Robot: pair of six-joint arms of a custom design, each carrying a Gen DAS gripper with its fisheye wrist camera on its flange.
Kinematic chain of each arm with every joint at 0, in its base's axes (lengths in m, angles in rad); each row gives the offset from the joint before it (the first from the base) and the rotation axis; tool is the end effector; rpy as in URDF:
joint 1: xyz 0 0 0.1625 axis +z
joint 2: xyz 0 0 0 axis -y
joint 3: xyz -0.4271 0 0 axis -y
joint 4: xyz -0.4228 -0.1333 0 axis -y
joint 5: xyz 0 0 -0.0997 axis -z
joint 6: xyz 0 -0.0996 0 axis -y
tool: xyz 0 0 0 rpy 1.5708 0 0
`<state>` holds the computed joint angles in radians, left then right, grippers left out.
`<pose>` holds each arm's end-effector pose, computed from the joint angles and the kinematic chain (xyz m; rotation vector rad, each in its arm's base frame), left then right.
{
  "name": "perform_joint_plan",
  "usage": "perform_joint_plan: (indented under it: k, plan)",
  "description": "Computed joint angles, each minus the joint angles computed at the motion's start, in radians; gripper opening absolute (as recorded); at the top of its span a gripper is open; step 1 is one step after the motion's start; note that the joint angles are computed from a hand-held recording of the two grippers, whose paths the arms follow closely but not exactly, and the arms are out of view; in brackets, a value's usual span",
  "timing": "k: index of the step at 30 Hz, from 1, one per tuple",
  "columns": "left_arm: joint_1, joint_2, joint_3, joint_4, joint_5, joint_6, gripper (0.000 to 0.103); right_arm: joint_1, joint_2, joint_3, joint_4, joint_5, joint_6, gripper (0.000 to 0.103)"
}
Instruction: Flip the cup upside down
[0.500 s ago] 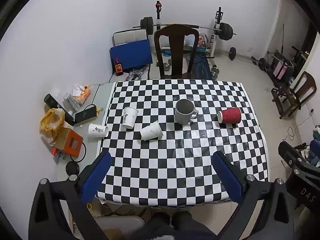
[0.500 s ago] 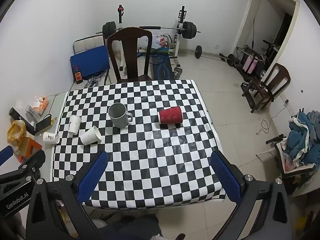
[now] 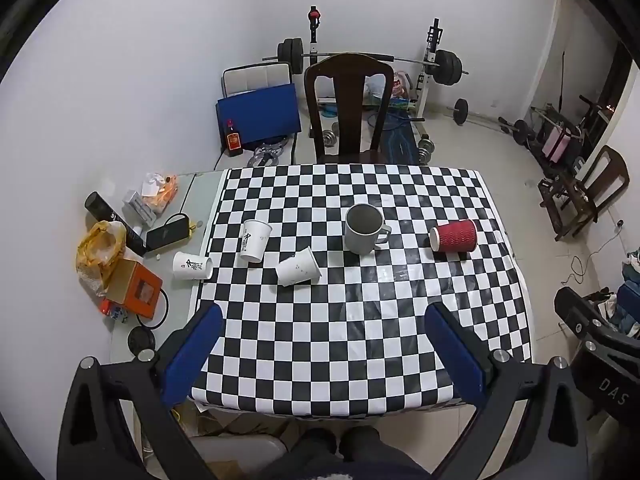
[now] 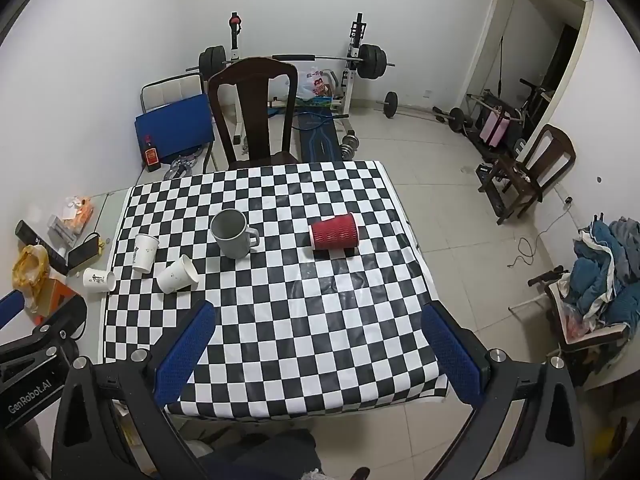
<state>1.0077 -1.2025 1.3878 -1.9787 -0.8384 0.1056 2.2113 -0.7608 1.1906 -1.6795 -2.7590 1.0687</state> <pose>-0.1955 -0.6842 0.4328 0.7005 2.3346 -0.4769 0.4969 -0.5982 0.2141 -0.2123 -2.0119 0.8109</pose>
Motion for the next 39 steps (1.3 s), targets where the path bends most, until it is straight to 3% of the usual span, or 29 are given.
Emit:
perform_joint_plan:
  k: [39]
  plan:
    - [-0.028,0.009,-0.005,0.007,-0.006,-0.035,0.103,0.007,0.003,-0.025,0.058,-0.027,0.032,0.103]
